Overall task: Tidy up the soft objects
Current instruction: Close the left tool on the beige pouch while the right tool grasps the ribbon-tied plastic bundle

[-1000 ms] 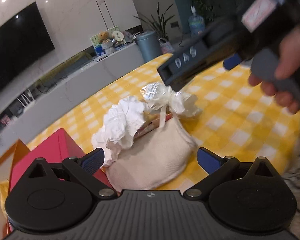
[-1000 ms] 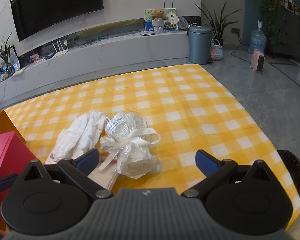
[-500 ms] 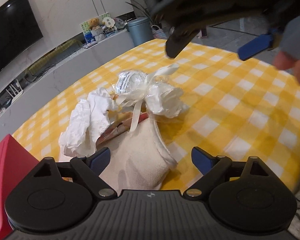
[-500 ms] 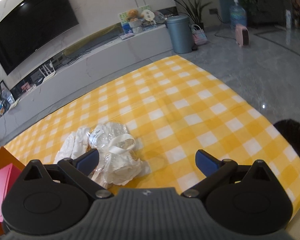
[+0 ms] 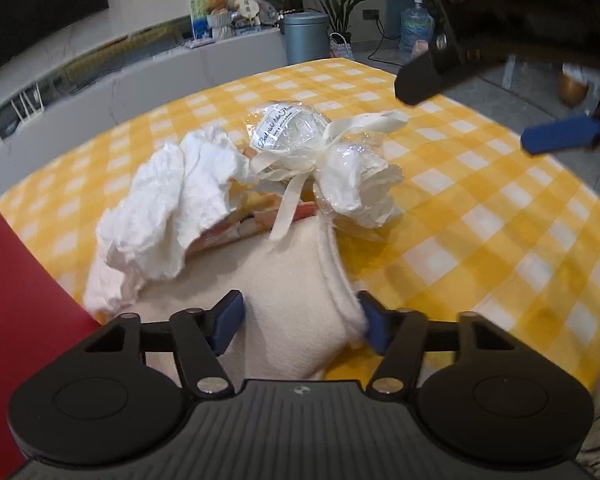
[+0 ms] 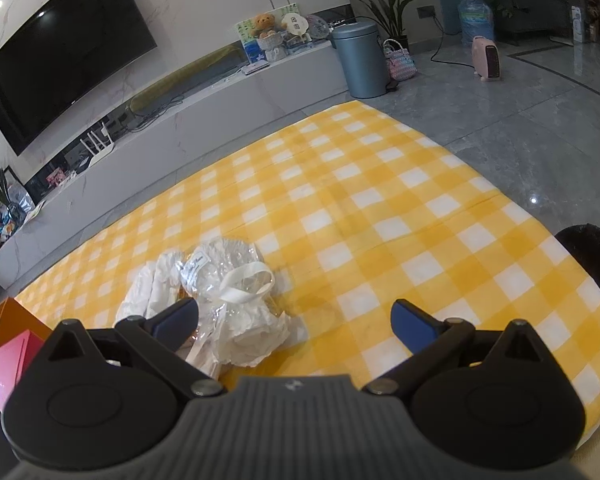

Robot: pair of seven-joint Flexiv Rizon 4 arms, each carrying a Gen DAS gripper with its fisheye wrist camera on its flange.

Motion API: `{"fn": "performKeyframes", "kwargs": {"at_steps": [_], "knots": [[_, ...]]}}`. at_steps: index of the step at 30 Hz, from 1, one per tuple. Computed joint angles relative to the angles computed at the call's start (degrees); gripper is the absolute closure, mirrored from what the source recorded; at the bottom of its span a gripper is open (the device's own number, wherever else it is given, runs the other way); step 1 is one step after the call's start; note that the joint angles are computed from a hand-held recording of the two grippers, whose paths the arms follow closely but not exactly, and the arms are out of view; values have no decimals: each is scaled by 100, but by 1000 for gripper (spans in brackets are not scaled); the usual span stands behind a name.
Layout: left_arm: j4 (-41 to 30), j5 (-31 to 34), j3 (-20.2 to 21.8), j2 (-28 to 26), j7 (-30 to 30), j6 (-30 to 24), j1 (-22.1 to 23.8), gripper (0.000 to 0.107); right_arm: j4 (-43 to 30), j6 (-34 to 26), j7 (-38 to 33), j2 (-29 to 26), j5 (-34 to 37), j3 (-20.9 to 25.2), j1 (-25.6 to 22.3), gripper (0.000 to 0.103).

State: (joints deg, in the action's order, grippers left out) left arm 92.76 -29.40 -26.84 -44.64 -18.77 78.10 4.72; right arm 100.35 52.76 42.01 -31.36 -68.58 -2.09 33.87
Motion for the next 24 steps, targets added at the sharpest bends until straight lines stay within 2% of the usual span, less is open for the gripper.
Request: {"fn": "performKeyframes", "kwargs": {"at_steps": [1, 3, 4, 6, 8, 10, 13, 16, 18, 20, 22, 24], "knots": [[43, 26, -56, 7, 93, 67, 40, 47, -11, -1, -27, -13, 27, 10, -5, 3], [172, 153, -161, 38, 344, 288, 121, 66, -28, 43, -63, -39, 36, 8, -14, 3], [212, 252, -136, 59, 408, 388, 112, 70, -35, 66, -85, -54, 48, 6, -19, 2], [165, 430, 187, 165, 262, 250, -66, 79, -61, 81, -164, -85, 127, 12, -23, 3], [230, 399, 218, 347, 198, -41, 16, 87, -72, 121, -211, -105, 170, 0, -22, 3], [366, 195, 39, 546, 359, -318, 265, 89, -72, 201, -239, -117, 170, -21, -21, 3], [621, -273, -334, 780, 892, -374, 664, 90, -119, 239, -386, -160, 232, -33, -8, 3], [763, -768, -530, 995, 1204, -630, 936, 90, -177, 202, -549, -203, 339, -43, 28, 3], [747, -1073, -521, 1124, 1240, -1099, 1054, 90, -207, 173, -654, -227, 431, -41, 50, 3], [605, -1292, -381, 1203, 1074, -1830, 1124, 90, -231, 154, -733, -246, 509, -49, 73, 3], [94, -1191, -36, 1119, 368, -3142, 1117, 90, -242, 175, -771, -256, 552, -67, 87, 3], [-252, -1263, 112, 992, 26, -3934, 1117, 91, -250, 237, -775, -274, 543, -103, 93, 3]]}}
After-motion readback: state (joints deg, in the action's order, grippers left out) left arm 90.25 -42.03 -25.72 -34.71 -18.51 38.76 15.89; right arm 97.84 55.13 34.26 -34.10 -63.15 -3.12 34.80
